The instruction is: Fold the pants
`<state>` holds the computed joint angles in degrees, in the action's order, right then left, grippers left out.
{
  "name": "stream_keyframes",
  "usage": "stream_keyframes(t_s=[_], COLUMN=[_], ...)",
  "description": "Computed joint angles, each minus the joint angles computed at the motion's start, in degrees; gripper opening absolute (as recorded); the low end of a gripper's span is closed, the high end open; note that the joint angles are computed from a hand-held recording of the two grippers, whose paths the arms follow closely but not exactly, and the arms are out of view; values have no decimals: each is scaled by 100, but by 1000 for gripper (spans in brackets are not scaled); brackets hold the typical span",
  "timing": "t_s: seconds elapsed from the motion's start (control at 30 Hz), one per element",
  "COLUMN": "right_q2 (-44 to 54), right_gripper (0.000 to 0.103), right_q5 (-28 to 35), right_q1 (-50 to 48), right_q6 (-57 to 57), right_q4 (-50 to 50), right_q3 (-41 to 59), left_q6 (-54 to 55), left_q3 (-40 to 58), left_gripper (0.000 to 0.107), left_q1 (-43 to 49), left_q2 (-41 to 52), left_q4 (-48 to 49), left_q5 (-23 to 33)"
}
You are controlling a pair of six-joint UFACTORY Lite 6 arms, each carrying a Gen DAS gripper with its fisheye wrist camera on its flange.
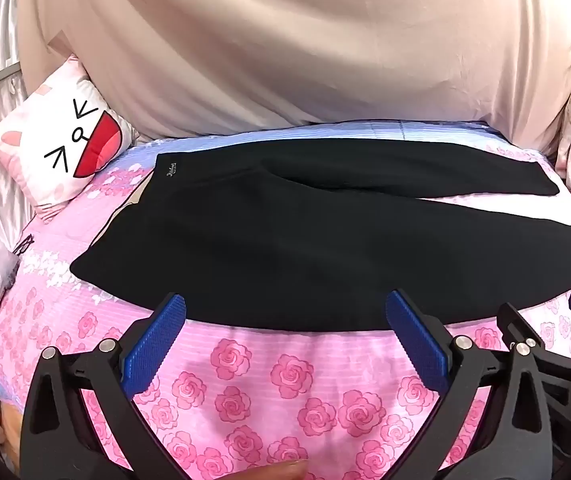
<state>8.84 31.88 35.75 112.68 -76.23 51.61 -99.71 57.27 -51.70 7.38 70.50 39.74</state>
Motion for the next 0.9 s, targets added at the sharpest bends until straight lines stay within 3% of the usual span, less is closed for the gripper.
stream_keyframes(t_s=[0.23, 0.33, 0.9], right_q2=[58, 7, 135], right_gripper=[98, 98, 98], right_q5=[-30, -80, -214], right_q1=[-5, -60, -179], right_q6=[9, 41, 73], right_q4=[-3, -74, -169], right_q3=[84, 20, 39], left_q6=[363, -140, -231], left_q3=[59, 77, -12], left_gripper=[98, 98, 98], left_q1=[430, -2, 212], left_q2=[56, 240, 323], left_q4=[-221, 106, 192], left_q5=[-481, 35, -184])
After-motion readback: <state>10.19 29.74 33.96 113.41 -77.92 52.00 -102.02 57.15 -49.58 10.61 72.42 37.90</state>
